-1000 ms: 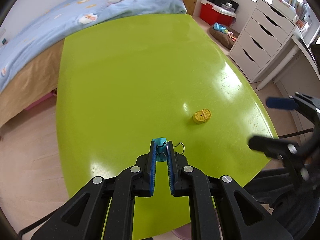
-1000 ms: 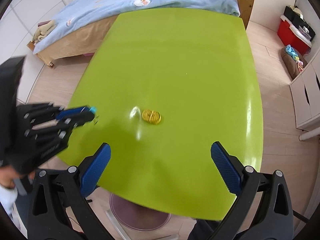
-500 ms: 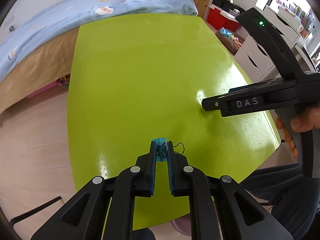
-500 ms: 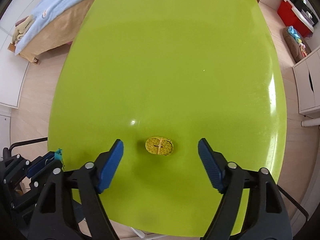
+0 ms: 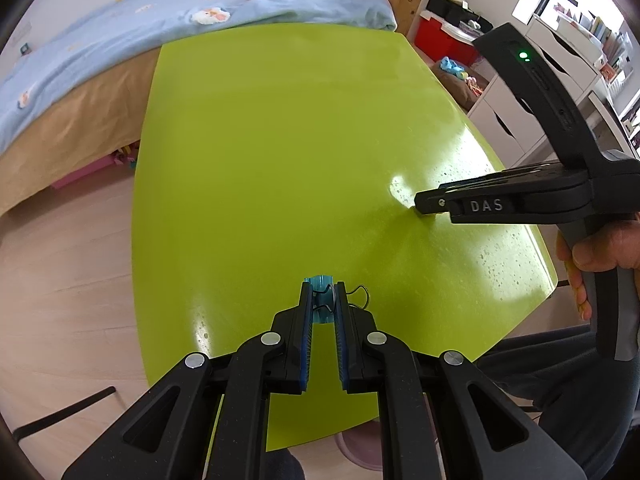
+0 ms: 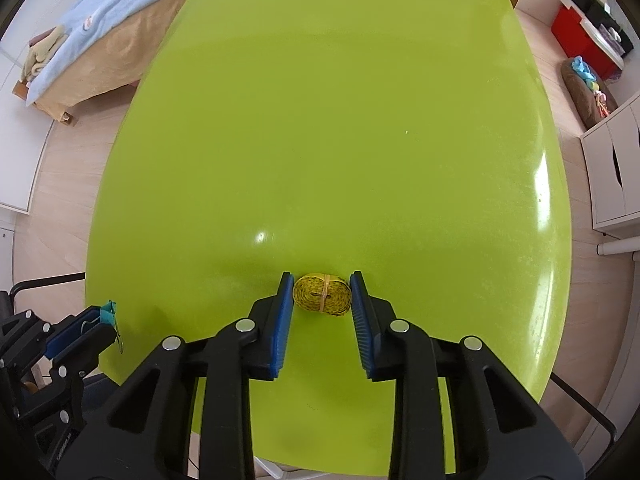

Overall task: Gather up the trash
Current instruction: 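Grasp the yellow coiled band with the right tool while the left tool holds the clip, then drop the binder clip and yellow band into the wastebasket with both tools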

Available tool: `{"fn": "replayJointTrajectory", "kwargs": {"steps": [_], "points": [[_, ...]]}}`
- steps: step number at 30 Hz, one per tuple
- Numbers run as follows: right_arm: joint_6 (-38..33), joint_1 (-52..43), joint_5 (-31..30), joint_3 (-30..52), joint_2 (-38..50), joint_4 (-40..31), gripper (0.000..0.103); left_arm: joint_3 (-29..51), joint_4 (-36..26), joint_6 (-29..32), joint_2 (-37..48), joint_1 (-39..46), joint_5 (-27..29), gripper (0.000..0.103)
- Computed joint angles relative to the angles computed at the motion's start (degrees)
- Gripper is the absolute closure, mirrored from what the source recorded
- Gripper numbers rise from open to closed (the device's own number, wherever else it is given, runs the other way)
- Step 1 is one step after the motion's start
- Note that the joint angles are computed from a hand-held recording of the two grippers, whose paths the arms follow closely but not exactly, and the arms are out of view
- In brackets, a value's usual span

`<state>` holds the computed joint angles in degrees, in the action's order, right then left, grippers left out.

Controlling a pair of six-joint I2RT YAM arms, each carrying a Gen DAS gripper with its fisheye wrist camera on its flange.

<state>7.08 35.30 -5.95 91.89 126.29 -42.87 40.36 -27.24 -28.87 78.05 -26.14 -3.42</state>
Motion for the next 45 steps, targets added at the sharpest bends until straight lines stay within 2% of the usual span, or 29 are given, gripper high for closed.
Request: {"fn": "replayJointTrajectory", "kwargs": {"steps": [12, 20, 25, 33, 41, 45], "points": [[-3.5, 0.6, 2.7, -23.0, -22.2, 11.4, 0.075, 1.2, -5.8, -7.0, -5.5, -9.5, -6.5, 0.093], [-4.4, 2.6, 4.0, -36.8, -40.1, 14.5, 0.075, 3.4, -12.6, -15.3, -10.6, -22.1, -13.8, 0.093], [-4.3, 3.0, 2.9, -44.7, -52.1, 13.5, 0.075, 4.3, -16.0, -22.4, -11.9, -31.3, -18.3, 0.093], [-3.8, 5.2, -1.2, -55.9, -71.6, 6.4, 0.075, 5.0, -20.4, -33.2, -12.0, -43.8, -23.2, 0.093], [-1.9, 8.4, -3.0, -61.5, -79.4, 3.3, 0.075, 4.5, -23.1, -41.3, -12.5, -51.7, -25.0, 0.093], [-1.5, 8.7, -4.2, -62.6, -79.2, 4.0, 0.074, 4.6, -23.8, -43.2, -12.4, -53.6, -25.4, 0.093]]}}
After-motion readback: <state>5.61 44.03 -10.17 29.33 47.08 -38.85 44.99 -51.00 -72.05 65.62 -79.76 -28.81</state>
